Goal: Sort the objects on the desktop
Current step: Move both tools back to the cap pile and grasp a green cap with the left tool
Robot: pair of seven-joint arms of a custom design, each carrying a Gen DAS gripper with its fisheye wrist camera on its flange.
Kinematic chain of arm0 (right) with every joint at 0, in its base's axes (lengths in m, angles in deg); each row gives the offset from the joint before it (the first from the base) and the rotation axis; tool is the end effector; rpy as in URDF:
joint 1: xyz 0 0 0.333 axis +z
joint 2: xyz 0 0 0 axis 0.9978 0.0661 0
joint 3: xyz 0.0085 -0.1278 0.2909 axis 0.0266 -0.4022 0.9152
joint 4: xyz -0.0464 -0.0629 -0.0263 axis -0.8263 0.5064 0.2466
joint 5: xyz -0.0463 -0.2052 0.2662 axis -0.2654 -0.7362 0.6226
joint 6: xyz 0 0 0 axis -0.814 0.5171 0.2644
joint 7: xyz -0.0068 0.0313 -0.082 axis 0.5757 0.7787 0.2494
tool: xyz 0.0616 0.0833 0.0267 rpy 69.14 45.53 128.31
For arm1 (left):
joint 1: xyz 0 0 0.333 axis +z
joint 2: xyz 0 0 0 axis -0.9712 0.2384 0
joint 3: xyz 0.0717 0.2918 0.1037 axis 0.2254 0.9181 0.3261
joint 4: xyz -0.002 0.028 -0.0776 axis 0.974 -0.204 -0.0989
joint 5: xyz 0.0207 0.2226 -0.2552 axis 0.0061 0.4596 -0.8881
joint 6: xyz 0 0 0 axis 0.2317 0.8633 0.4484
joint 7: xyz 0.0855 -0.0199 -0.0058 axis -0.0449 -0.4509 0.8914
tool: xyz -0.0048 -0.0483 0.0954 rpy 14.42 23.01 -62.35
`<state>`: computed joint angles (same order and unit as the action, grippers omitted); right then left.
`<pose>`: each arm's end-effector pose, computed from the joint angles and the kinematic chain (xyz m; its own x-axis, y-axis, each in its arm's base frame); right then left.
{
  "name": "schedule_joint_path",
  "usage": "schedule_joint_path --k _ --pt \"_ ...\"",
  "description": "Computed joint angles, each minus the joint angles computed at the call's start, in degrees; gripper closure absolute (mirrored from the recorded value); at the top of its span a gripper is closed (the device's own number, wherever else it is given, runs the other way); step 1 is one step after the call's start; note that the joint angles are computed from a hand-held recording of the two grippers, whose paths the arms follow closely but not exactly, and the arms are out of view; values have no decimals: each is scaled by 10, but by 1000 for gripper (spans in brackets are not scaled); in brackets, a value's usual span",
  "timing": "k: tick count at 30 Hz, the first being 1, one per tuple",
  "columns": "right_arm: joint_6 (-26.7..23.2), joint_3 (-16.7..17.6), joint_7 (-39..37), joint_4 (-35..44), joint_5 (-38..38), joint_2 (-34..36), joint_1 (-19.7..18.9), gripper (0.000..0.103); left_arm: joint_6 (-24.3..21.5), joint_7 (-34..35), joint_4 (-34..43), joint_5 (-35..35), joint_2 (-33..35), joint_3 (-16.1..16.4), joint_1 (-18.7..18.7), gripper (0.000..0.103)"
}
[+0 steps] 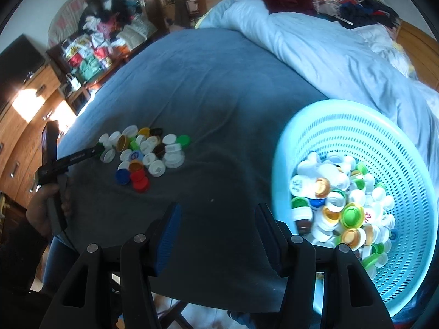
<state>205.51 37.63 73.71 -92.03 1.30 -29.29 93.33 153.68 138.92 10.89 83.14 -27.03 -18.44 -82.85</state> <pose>0.5100 0.0629 0.5378 -0.0292 -0.9948 -0.0972 -0.8409 0.0770 -0.5357 0.7220 -0.1873 0.4109 -0.1813 -0.9444 0.2744 -0.8284 -0.0037 -0.5601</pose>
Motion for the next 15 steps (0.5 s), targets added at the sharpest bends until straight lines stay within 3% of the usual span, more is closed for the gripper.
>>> schedule_joint_path --k 6,7,9,13,15 --pt "-19 13 -3 34 -6 27 17 42 -17 12 31 12 17 3 -6 54" --pt "-18 14 -8 38 -4 31 21 42 -18 20 27 12 14 -1 -3 65" --pt "-15 19 -21 51 3 43 29 42 -21 24 12 16 2 3 -3 69" --pt "-16 28 -73 92 40 85 45 42 64 -2 -92 41 -61 37 -14 69" --pt "-18 38 -122 127 97 119 48 43 98 -36 -133 64 -86 64 -25 69"
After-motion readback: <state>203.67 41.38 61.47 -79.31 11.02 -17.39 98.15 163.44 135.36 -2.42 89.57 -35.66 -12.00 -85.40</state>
